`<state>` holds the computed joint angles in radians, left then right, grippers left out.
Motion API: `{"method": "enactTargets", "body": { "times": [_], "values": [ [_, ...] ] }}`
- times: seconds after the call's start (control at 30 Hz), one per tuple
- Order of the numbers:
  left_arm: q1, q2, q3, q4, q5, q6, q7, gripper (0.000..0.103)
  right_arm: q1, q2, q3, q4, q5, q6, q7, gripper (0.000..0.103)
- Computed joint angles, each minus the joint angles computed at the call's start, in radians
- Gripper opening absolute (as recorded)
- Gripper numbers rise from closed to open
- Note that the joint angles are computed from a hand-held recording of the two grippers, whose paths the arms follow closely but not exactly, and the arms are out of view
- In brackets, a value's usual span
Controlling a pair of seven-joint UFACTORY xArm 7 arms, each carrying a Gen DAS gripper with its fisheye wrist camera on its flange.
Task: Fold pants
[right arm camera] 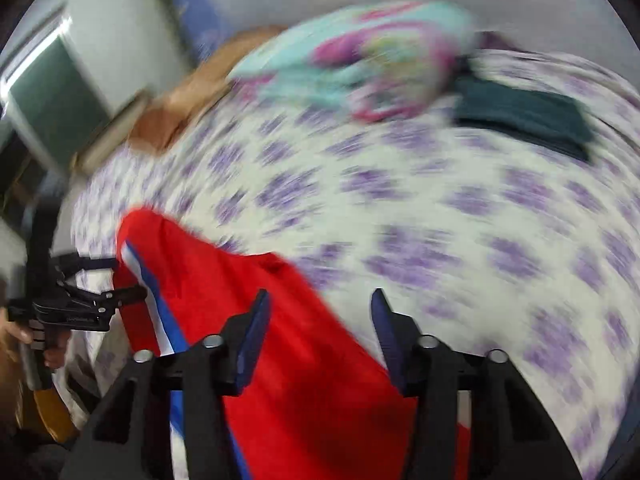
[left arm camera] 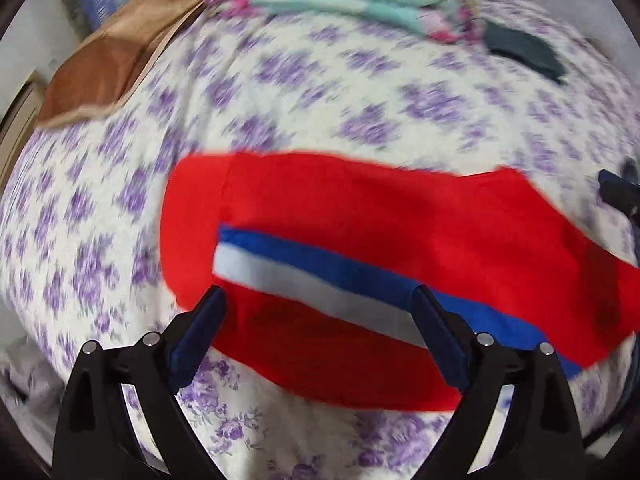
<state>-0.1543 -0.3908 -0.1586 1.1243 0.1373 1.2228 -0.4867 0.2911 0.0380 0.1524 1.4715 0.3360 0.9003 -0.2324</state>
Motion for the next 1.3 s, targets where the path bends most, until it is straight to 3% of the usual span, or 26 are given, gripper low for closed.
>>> {"method": "enactTargets", "body": {
  "times": [0.1,0.13,0.2,0.27,0.33,0.43,0.5,0.53,0.63,0.73,0.83,1.03,1.1,1.13,1.17,1.2,1.23,1.27,1.3],
  "values": [
    [0.006,-0.033,0.009,-0.056,-0.027,-0.015,-0.043,0.09,0.04,0.11,0.033,0.095,-0.065,0.048,0.008,0.033],
    [0.004,-0.048,0.004,-0.075,-0.014,-0.027,-0.035,0.09,0.049,0.143,0.04,0.127,-0.078,0.08,0.004,0.024],
    [0.003,-0.056,-0.009,-0.091,0.008,-0.027,-0.029,0.09,0.065,0.168,0.056,0.149,-0.135,0.104,-0.004,0.022],
    [0.004,-0.061,-0.014,-0.109,0.02,-0.028,-0.033,0.09,0.089,0.194,0.046,0.184,-0.179,0.121,-0.031,0.01],
    [0.003,-0.071,-0.011,-0.13,0.02,-0.032,-0.03,0.09,0.09,0.203,0.041,0.212,-0.232,0.108,-0.013,0.008],
    [0.001,-0.111,0.01,-0.178,-0.005,-0.068,-0.01,0.091,0.101,0.242,0.015,0.27,-0.205,0.127,-0.005,0.008],
    [0.005,-0.117,0.011,-0.185,-0.013,-0.075,-0.006,0.091,0.115,0.241,0.02,0.222,-0.269,0.077,-0.024,0.011],
    [0.008,-0.109,0.004,-0.174,-0.006,-0.062,-0.002,0.09,0.104,0.237,0.032,0.214,-0.272,0.061,-0.027,0.016],
    [0.006,-0.104,0.007,-0.135,-0.016,-0.016,0.02,0.09,0.064,0.263,0.03,0.296,-0.162,0.155,0.003,0.034],
    [0.004,-0.137,0.007,-0.113,-0.025,0.006,0.033,0.09,0.02,0.197,0.008,0.254,-0.059,0.142,-0.012,0.034],
    [0.004,-0.145,0.011,-0.086,-0.038,-0.026,0.053,0.09,0.001,0.161,0.021,0.228,-0.031,0.124,-0.026,0.034],
    [0.054,0.037,-0.003,0.029,0.008,-0.1,-0.036,0.09,0.028,0.19,0.056,0.231,0.054,0.104,-0.05,0.03],
    [0.058,0.113,0.004,0.06,0.063,-0.058,-0.088,0.09,0.081,0.229,0.022,0.244,-0.052,0.116,0.007,0.031],
    [0.078,0.149,-0.024,0.082,0.15,0.001,-0.116,0.094,0.106,0.225,-0.009,0.207,-0.097,0.106,-0.007,0.029],
    [0.089,0.171,-0.037,0.098,0.197,0.055,-0.118,0.098,0.093,0.209,0.002,0.165,-0.1,0.057,-0.039,0.028],
    [0.072,0.186,-0.008,0.102,0.202,0.066,-0.124,0.099,0.054,0.187,0.028,0.138,-0.065,0.047,-0.058,0.028],
    [0.067,0.182,0.012,0.102,0.17,0.061,-0.129,0.099,0.047,0.174,0.022,0.136,-0.063,0.077,-0.036,0.032],
    [0.066,0.175,0.028,0.106,0.138,0.06,-0.145,0.099,0.041,0.142,0.01,0.125,-0.05,0.105,-0.012,0.044],
    [0.062,0.165,0.034,0.106,0.128,0.055,-0.155,0.099,0.026,0.102,0.009,0.096,-0.022,0.106,-0.027,0.049]
  ]
}}
